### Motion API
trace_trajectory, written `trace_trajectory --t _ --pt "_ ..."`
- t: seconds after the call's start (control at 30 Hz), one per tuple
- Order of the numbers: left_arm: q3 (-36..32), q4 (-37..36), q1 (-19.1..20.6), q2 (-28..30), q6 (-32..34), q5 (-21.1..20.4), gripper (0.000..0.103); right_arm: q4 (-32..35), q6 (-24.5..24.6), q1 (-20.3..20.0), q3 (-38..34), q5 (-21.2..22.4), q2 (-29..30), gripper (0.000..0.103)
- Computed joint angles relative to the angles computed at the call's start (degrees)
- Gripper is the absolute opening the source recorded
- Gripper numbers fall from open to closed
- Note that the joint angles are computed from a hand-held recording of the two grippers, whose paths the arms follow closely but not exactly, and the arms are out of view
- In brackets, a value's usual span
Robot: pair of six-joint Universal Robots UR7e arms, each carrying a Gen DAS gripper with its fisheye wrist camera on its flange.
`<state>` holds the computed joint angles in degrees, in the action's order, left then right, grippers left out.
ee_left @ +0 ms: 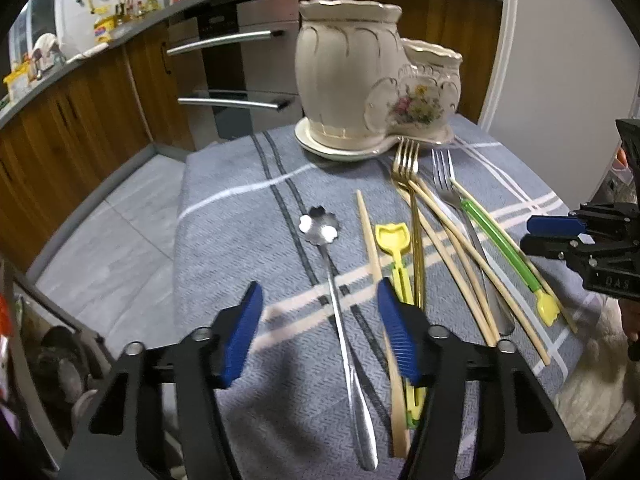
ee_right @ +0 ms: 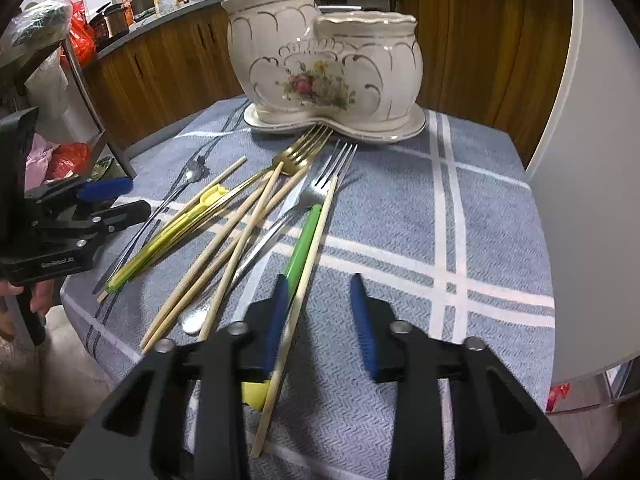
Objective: Organize utensils
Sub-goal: 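Grasp the flower spoon with the left tool while the right tool grasps a chopstick, then lift the spoon into the tall cup while the right tool drops its chopstick in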
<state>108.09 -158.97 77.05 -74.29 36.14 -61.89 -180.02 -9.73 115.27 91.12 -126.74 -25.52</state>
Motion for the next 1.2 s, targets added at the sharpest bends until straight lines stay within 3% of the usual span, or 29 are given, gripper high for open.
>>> trace_trajectory --t 0.17,0.33,0.77,0.8,0.9,1.0,1.2 --pt "-1.2 2.8 0.2 1.0 -1.4 0.3 0.037 1.9 0.8 -0.6 -0.6 1.2 -0.2 0.018" --pt "-1.9 2.0 0.2 2.3 -0.8 1.7 0.028 3.2 0.9 -0.5 -2.6 1.1 0.5 0.015" --pt "-3.6 2.0 -0.4 4.2 -0.2 2.8 0.027 9.3 1.3 -1.1 -7.8 -0.5 2.6 0.015" --pt "-3.9 1.9 -0.5 4.5 -0.2 3.0 0.027 9.3 1.7 -1.3 -8.0 0.0 2.7 0.009" --pt "-4.1 -0.3 -0.5 5.4 0.4 3.5 0.007 8.0 2.1 -1.9 -7.6 1.7 2.5 0.004" --pt "-4.4 -0.4 0.1 5.3 0.3 1.9 0.004 3.0 0.2 -1.7 -6.2 1.9 2.5 0.004" --pt "-4.0 0.1 1.3 2.8 -0.5 -5.4 0.004 -11.4 -5.3 -0.4 -1.8 5.4 1.2 0.004"
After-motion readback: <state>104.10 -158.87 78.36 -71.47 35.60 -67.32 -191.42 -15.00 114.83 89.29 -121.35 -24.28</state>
